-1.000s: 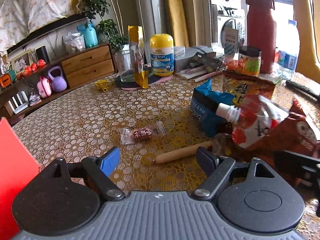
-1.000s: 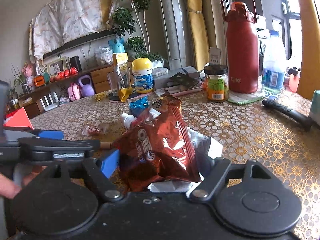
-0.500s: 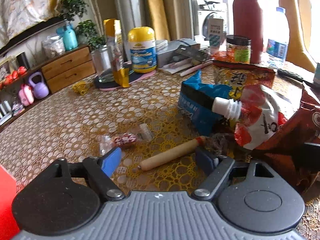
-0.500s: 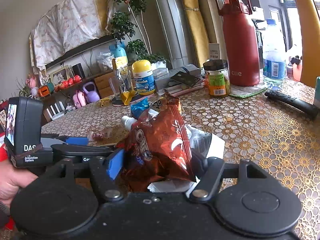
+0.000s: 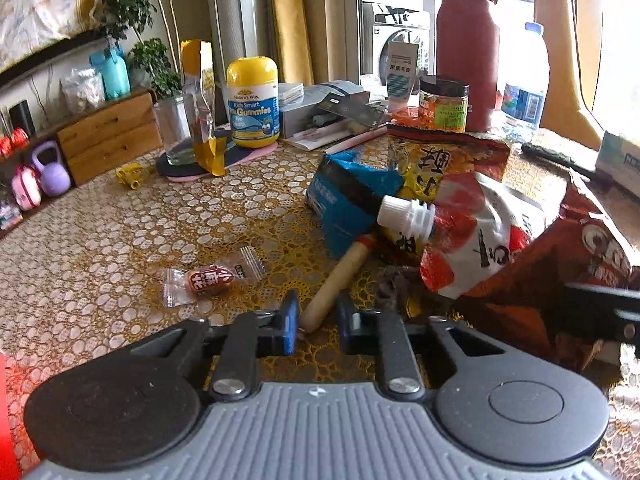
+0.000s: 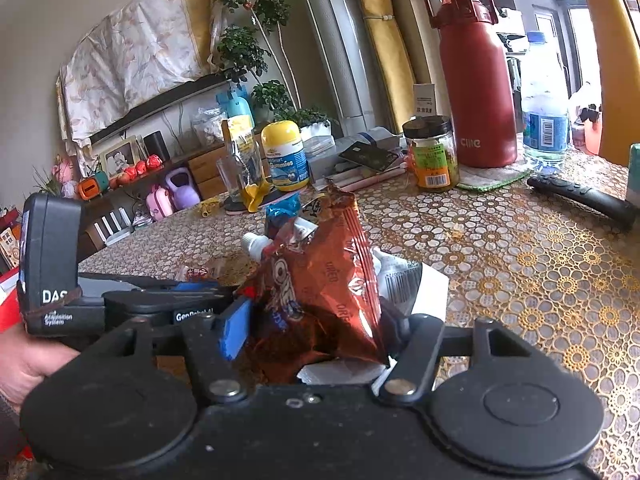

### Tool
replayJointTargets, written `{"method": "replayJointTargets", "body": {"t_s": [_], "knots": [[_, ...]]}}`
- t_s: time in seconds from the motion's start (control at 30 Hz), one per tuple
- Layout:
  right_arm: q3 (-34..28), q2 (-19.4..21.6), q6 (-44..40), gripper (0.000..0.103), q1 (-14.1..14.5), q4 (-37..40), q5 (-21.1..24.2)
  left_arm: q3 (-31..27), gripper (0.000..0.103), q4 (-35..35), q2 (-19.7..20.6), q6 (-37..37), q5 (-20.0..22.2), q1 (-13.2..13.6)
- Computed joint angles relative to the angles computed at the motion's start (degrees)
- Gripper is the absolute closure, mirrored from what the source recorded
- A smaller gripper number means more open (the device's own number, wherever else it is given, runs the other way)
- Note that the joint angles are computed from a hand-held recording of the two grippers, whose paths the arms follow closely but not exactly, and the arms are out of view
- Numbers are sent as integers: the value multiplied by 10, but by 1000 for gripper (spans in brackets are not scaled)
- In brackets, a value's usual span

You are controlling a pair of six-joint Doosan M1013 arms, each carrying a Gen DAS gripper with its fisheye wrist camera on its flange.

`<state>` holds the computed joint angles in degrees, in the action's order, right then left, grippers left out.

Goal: Organize snacks
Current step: 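Carry the Oreo bag and wooden stick with both tools over the white box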

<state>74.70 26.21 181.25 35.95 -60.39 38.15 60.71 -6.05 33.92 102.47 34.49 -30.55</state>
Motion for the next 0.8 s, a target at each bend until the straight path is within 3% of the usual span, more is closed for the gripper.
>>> {"method": "replayJointTargets", "body": {"t_s": [0.23, 0.8], "knots": [[7, -3, 22, 55, 2, -17, -5, 34, 92, -6, -21, -9, -24, -2], [17, -14, 57, 61, 19, -58, 4, 115, 92, -1, -87, -74, -79, 1]]}}
